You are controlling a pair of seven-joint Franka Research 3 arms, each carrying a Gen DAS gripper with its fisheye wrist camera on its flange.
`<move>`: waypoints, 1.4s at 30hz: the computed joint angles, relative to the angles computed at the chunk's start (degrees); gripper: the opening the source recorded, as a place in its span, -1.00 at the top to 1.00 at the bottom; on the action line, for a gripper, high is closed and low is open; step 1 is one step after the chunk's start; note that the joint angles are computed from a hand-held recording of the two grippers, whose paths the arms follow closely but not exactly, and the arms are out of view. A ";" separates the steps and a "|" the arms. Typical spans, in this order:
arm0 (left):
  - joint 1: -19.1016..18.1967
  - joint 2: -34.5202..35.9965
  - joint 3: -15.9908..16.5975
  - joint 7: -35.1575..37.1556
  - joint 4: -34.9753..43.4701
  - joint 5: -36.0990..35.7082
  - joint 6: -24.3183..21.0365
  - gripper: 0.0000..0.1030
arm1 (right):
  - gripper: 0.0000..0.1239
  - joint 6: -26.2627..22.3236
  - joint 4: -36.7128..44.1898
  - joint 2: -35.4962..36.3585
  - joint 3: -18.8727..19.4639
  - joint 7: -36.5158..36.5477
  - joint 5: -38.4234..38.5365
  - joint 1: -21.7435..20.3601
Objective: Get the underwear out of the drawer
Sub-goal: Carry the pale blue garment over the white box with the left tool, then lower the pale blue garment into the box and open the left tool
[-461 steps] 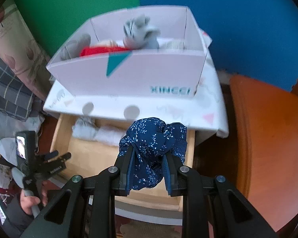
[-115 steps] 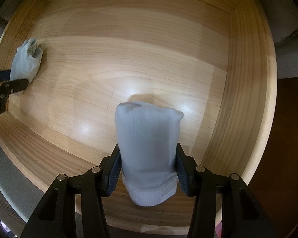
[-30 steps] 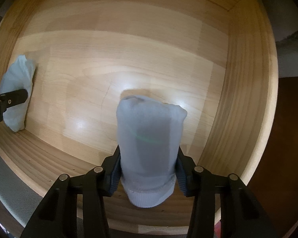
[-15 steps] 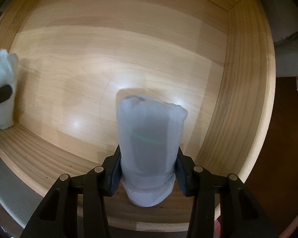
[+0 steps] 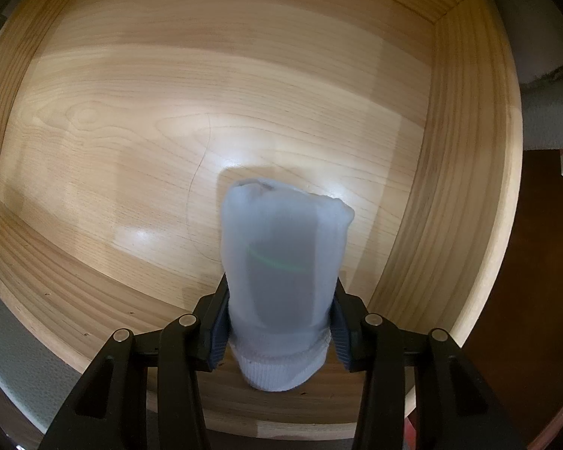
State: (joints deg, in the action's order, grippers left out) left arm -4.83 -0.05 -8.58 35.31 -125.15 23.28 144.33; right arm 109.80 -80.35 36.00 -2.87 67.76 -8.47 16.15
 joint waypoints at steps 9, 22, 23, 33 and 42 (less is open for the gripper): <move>1.23 -4.12 -0.54 -4.50 6.35 11.15 -1.15 -0.06 | 0.34 0.04 -0.55 -0.61 0.11 0.17 0.08 0.18; 0.63 8.63 1.36 3.17 29.18 13.54 -1.60 -0.06 | 0.33 0.00 -0.56 -0.66 0.15 0.13 0.07 0.19; 0.42 10.36 1.54 4.46 31.50 12.62 -2.33 -0.06 | 0.33 0.00 -0.59 -0.69 0.15 0.15 0.05 0.21; -1.37 24.95 3.21 13.93 48.15 4.70 -8.53 -0.06 | 0.33 0.03 -0.49 -0.56 0.20 0.24 0.14 0.26; -3.66 33.18 5.23 17.87 57.47 2.90 -14.37 -0.10 | 0.33 0.10 -0.51 -0.42 0.30 -0.10 0.52 0.06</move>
State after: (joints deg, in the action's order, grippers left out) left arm -8.48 33.13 -3.35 53.18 -67.69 26.18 129.95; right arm 109.90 -80.86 35.58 -2.57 67.66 -7.95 16.21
